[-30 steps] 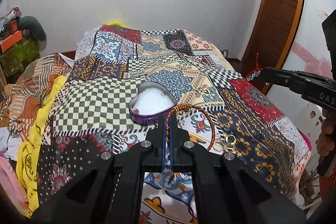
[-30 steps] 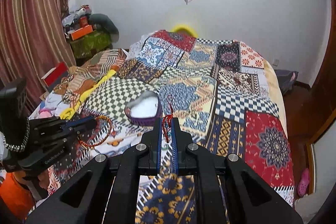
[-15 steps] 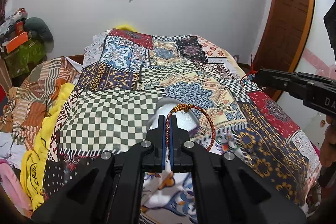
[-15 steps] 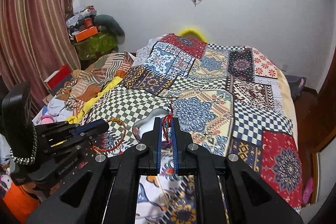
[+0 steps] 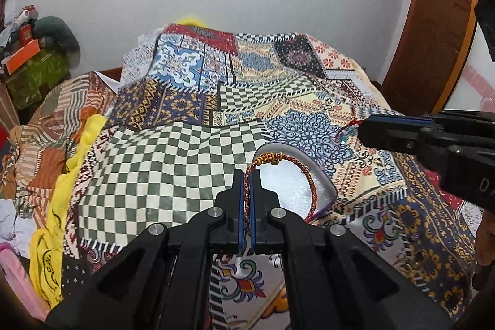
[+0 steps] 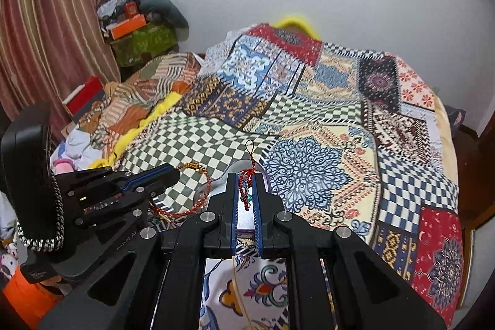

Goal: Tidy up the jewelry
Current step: 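Carry both bracelets over the purple tin and open both tools to drop them in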

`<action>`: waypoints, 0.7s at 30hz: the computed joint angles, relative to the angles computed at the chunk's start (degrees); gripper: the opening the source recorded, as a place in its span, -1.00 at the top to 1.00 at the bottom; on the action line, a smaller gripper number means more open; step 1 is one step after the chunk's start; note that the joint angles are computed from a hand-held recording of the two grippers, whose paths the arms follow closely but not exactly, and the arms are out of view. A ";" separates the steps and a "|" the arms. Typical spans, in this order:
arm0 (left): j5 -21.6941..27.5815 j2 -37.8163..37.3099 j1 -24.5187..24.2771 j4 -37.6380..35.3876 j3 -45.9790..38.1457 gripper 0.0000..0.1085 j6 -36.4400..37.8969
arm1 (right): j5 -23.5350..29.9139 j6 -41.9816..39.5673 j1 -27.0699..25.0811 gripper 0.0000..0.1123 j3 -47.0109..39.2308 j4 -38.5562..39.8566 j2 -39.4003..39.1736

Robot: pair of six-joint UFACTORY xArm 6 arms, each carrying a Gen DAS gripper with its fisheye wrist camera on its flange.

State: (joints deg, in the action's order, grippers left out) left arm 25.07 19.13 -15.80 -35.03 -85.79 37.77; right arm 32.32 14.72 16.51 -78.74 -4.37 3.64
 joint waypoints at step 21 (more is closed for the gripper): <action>4.67 8.03 -0.44 5.63 -7.91 0.98 -4.19 | 9.82 -8.42 -1.39 0.86 -8.63 7.40 9.50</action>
